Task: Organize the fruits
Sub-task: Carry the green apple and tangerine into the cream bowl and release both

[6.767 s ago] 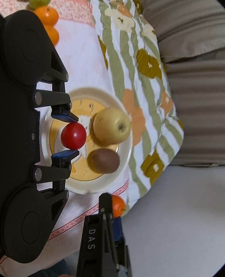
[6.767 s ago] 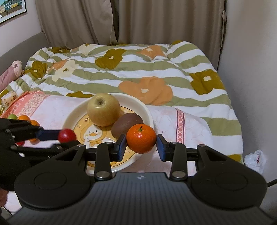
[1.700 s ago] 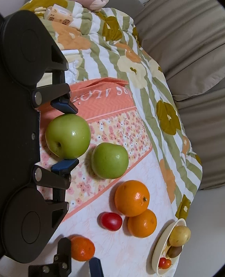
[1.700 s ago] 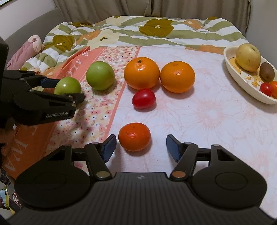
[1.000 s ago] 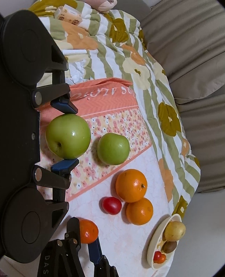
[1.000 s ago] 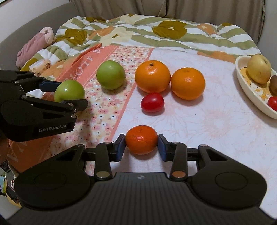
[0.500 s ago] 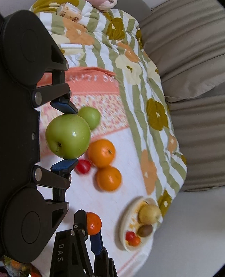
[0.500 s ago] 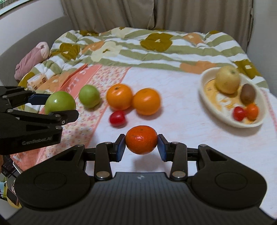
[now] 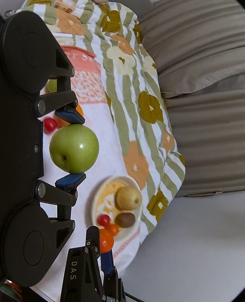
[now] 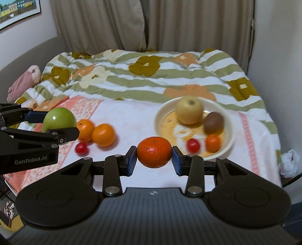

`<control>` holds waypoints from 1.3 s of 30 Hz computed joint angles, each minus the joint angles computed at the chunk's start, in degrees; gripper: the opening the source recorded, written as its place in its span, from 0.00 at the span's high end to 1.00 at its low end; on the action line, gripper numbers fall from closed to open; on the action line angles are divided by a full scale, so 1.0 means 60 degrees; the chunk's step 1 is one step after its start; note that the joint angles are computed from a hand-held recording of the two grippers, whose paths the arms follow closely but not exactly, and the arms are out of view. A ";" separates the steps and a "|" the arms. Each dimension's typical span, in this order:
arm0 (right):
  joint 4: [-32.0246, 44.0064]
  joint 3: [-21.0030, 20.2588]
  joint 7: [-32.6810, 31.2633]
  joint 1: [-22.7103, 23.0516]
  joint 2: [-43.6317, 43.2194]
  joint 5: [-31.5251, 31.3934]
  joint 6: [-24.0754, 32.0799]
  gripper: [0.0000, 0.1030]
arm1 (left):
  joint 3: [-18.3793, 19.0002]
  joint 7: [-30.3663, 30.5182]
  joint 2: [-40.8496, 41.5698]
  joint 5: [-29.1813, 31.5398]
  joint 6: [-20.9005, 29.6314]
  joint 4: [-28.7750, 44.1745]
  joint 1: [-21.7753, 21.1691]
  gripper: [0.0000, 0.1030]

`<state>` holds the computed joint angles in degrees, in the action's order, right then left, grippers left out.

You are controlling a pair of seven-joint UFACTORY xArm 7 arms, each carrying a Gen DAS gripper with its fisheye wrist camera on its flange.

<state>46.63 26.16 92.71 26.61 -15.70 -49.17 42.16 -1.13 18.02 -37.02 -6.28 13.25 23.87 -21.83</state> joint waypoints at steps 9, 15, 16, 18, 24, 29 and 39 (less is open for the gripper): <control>-0.1918 -0.0867 -0.1607 -0.0785 -0.2123 0.0774 -0.1236 0.47 | -0.1764 -0.2138 0.1431 0.0594 -0.0642 0.0894 0.0438 0.42; -0.2762 -0.1408 -0.2903 -0.1673 -0.2597 0.1077 -0.2398 0.47 | -0.2905 -0.3916 0.2755 0.1709 -0.0997 0.1703 0.1082 0.42; -0.2877 -0.1498 -0.3139 -0.1826 -0.2586 0.1139 -0.2612 0.47 | -0.3114 -0.4252 0.3023 0.1953 -0.1011 0.1872 0.1237 0.42; -0.3077 -0.1556 -0.3477 -0.2136 -0.2547 0.1275 -0.2997 0.47 | -0.3377 -0.4823 0.3420 0.2408 -0.0982 0.2136 0.1423 0.42; -0.3259 -0.1354 -0.4176 -0.3296 -0.2008 0.1583 -0.4094 0.47 | -0.3942 -0.6658 0.4757 0.4356 -0.0810 0.3070 0.2006 0.42; -0.3199 -0.0765 -0.4420 -0.4285 -0.1510 0.1648 -0.4778 0.47 | -0.3899 -0.8449 0.5903 0.6468 -0.0566 0.3971 0.2139 0.42; -0.2817 -0.0204 -0.4134 -0.5364 -0.0565 0.1097 -0.5433 0.47 | -0.2769 -0.8827 0.7073 0.7269 -0.0041 0.4900 0.1032 0.41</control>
<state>29.72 24.93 67.91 -5.58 -19.09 -42.59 9.56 -17.74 -34.94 5.41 37.34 13.00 53.27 -15.64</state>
